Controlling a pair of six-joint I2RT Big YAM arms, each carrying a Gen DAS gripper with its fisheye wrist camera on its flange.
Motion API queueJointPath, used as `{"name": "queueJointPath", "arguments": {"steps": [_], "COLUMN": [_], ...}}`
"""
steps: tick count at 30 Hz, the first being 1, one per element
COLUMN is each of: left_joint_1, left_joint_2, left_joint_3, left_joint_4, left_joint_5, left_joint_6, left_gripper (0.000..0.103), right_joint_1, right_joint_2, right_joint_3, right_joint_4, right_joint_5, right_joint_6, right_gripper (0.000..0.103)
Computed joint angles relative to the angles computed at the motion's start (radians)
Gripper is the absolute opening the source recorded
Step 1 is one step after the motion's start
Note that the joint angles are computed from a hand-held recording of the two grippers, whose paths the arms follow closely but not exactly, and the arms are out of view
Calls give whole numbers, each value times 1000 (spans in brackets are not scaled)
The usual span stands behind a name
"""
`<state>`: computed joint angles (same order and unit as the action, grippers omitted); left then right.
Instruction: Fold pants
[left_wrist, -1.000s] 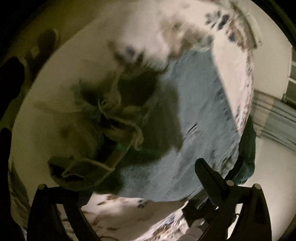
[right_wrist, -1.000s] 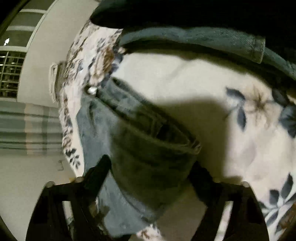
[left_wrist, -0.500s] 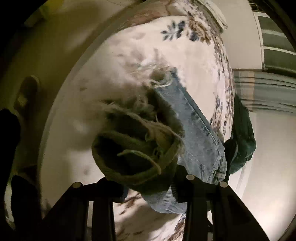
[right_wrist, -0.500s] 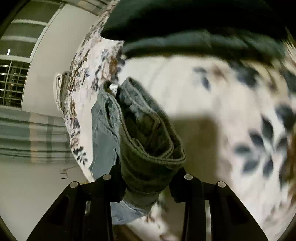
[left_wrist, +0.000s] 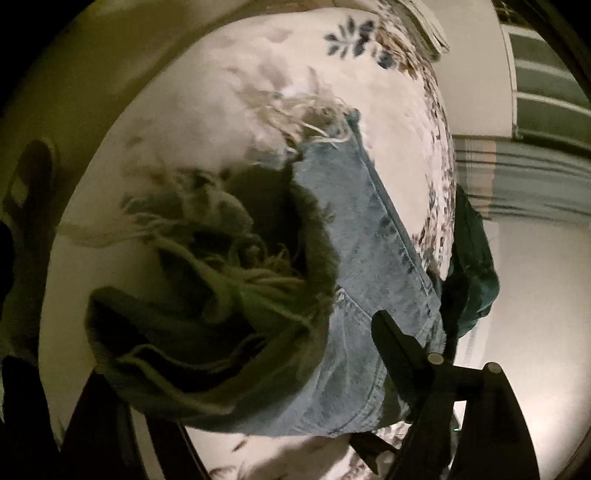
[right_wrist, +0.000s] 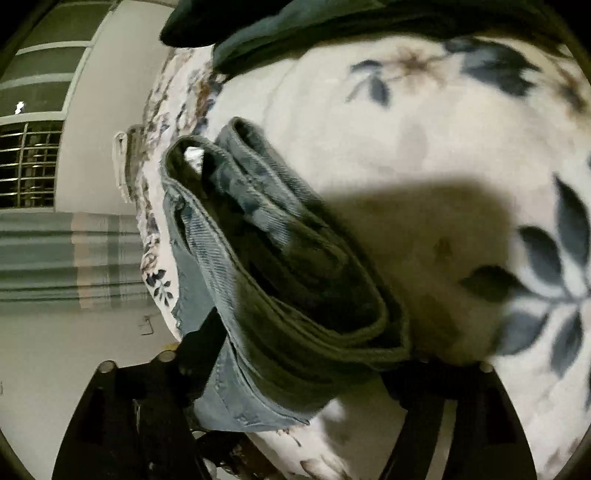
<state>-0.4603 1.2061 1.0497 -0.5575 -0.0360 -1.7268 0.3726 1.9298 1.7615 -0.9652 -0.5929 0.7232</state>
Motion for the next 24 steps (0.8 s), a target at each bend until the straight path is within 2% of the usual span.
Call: {"name": "queueJointPath", "arguments": {"steps": [3, 4, 5, 6, 10, 16, 20, 24], "left_joint_1": [1, 1, -2, -3, 16, 61, 99, 136], "left_joint_2": [19, 22, 22, 20, 27, 46, 106, 236], "left_joint_3": [27, 35, 43, 46, 97, 264, 448, 718], "left_joint_4": [-26, -32, -50, -59, -92, -227, -327, -420], "left_joint_5": [-22, -33, -43, -46, -29, 25, 97, 193], "left_joint_6": [22, 27, 38, 51, 115, 237, 336, 434], "left_gripper": [78, 61, 48, 29, 29, 29, 28, 29], "right_joint_1": [2, 5, 6, 6, 15, 19, 15, -12], "right_joint_2": [-4, -12, -17, -22, -58, -110, -115, -87], "right_joint_3": [-11, -21, -25, -28, -41, 6, 141, 330], "right_joint_4": [31, 45, 45, 44, 50, 21, -66, -168], "right_joint_5": [24, 44, 65, 76, 116, 124, 124, 134], "right_joint_6": [6, 18, 20, 21, 61, 144, 184, 218], "right_gripper": [78, 67, 58, 53, 41, 37, 36, 36]}}
